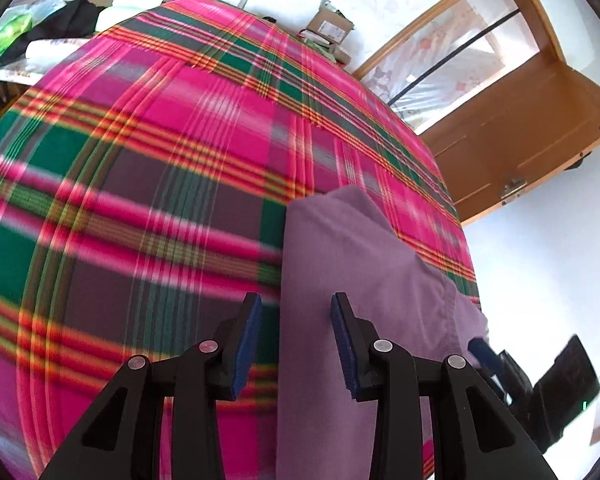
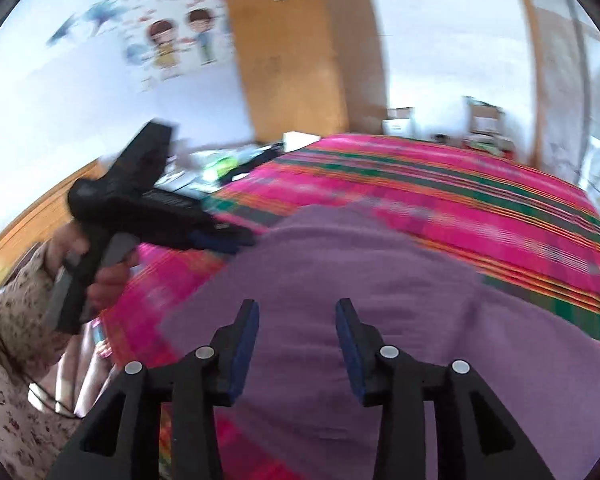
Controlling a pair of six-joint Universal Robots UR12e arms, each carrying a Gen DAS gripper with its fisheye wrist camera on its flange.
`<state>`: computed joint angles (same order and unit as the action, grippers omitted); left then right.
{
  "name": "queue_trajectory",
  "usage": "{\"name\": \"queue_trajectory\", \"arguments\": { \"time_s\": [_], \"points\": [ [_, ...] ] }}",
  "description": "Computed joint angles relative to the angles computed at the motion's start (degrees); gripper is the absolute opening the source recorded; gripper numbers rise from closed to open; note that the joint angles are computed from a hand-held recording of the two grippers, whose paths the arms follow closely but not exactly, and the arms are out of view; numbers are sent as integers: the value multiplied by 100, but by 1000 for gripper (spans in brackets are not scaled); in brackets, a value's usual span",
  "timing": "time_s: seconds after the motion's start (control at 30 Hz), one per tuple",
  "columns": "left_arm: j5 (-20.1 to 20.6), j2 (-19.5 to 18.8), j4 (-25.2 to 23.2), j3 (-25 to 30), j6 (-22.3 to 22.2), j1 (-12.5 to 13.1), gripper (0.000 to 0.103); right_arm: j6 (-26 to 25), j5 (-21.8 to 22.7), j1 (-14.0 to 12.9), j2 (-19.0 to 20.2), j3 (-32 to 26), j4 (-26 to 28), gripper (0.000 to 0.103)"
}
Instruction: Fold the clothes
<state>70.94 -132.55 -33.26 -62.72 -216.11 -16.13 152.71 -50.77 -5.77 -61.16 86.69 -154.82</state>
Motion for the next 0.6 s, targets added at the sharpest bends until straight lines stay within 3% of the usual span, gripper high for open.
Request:
{"name": "queue_trajectory", "arguments": {
  "time_s": [0.1,0.27,0.47,0.6],
  "points": [
    [-21,122,117,-237,-70,-10,38,-338,-30,156,-17,58,128,43],
    [-112,223,63,-435,-5,-22,38,-395,-62,313,40,15,433,51],
    [-286,239,31,-468,71,-23,39,-417,-100,438,27,160,142,62],
    [-512,238,6,-483,122,4,39,-446,-520,559,40,183,67,63]
  ]
}}
